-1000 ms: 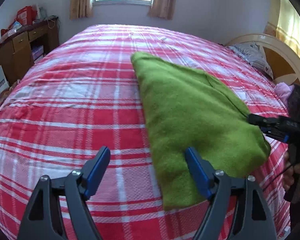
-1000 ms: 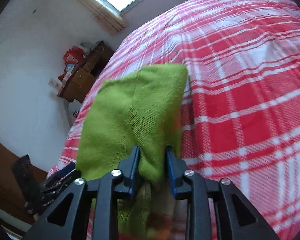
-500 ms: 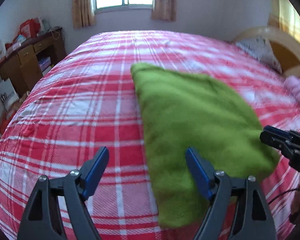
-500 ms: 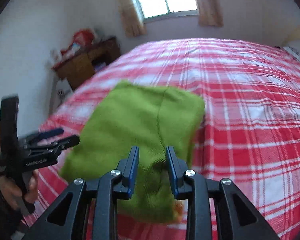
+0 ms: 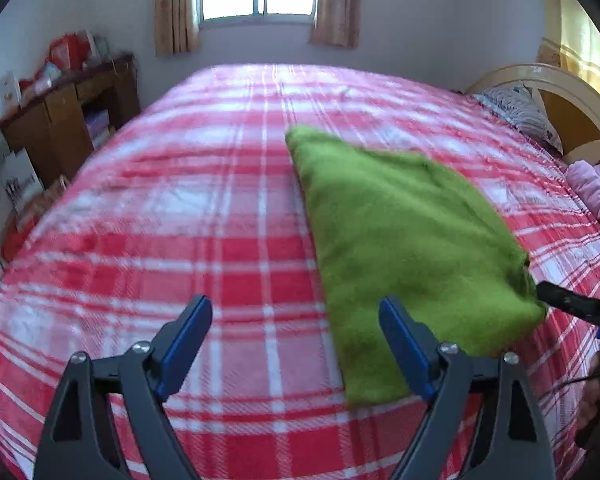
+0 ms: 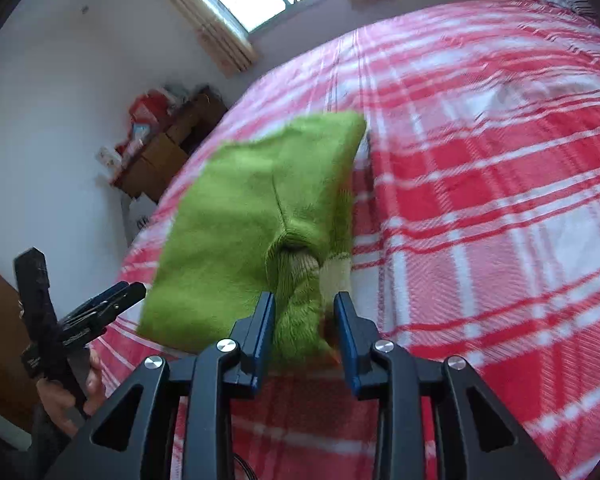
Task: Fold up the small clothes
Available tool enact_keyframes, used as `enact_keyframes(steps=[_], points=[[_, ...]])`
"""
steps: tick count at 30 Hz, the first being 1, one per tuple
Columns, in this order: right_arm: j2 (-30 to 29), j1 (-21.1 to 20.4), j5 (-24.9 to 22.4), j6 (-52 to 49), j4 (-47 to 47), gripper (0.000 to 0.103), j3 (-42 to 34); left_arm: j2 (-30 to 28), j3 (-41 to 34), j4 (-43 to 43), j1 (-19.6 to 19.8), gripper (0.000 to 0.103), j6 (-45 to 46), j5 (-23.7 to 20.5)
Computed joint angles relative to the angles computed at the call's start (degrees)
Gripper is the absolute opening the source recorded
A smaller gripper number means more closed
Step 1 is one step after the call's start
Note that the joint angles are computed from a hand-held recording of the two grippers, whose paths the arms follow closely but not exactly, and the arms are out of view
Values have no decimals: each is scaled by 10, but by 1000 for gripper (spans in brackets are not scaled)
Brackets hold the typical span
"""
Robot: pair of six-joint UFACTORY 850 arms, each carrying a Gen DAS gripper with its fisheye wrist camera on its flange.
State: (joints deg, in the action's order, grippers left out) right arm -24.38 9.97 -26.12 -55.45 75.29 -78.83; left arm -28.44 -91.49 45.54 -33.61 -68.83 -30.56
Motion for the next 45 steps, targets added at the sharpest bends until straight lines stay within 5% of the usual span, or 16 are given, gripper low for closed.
enact_keyframes(steps=[3,5,6,10,14,22,25,33,35,39,43,45], points=[[15,-8,12,-42,48,35,5,-15,-34,3,11,88,-13,12],[7,-14,11,-35,44,62,-15,-46,-84,-58,23,88,33,32],[-2,-16,15,-36,48,65,-30,-60,-104,-80,25,88,54,28],[-48,-12,0,49,-45,65,-103,-172,-268,-195,28,88,196,-57],[-99,0,-4,142,-151,65,-166,-237,-357,-199,24,88,216,-109],[-133,7,-3,167,-179,65,-192,-239,-344,-221,30,89,228,-95],[-149,7,-10,196,-203,65,-213,-238,-336,-239,36,97,224,-83],[-204,13,-29,211,-206,66,-289,-226,-307,-377,59,101,307,-38],[-197,17,-33,180,-202,66,-279,-217,-291,-397,61,99,327,-23],[-188,11,-58,140,-172,66,-264,-179,-222,-489,65,76,407,55],[-193,-4,-61,123,-87,66,-255,-183,-230,-468,61,76,389,50],[-206,2,-61,156,-127,66,-282,-181,-225,-489,63,74,406,58]])
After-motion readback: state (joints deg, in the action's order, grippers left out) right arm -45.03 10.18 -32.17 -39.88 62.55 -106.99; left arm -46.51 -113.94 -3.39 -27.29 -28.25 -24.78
